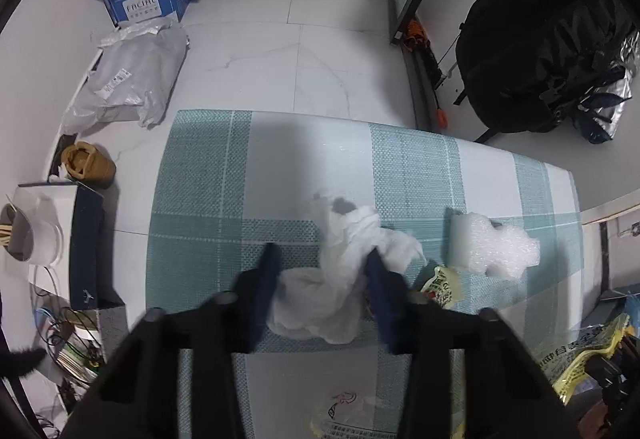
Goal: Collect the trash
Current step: 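Close the left gripper on the white tissue while the right gripper lifts the yellow bag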
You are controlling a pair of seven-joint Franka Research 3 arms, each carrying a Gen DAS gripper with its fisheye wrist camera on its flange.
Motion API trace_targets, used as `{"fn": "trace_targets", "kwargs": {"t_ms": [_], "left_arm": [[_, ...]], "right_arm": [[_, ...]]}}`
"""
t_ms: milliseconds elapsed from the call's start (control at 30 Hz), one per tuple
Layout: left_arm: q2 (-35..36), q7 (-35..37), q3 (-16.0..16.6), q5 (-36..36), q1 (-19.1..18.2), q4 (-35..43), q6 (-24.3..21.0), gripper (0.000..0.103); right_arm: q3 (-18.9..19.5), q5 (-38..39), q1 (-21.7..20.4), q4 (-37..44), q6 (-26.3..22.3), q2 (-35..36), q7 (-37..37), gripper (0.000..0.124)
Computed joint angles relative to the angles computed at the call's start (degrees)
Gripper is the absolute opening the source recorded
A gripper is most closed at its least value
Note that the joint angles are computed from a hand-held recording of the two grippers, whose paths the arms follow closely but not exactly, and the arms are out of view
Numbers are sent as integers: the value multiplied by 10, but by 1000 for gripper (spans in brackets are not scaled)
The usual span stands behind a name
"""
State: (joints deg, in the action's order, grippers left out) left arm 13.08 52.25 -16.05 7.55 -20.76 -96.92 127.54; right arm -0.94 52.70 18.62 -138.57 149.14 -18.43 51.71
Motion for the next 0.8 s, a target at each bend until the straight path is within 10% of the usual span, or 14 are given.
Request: {"fn": "trace_targets", "kwargs": {"t_ms": [133,800], "left_arm": [[-1,5,-1,-10,1,-2,2,9],[-104,-49,0,-5,10,-115,76,6]], "right_arm": [[0,0,1,-1,1,-1,1,14],[14,-32,20,-40,71,-39,41,14]]}}
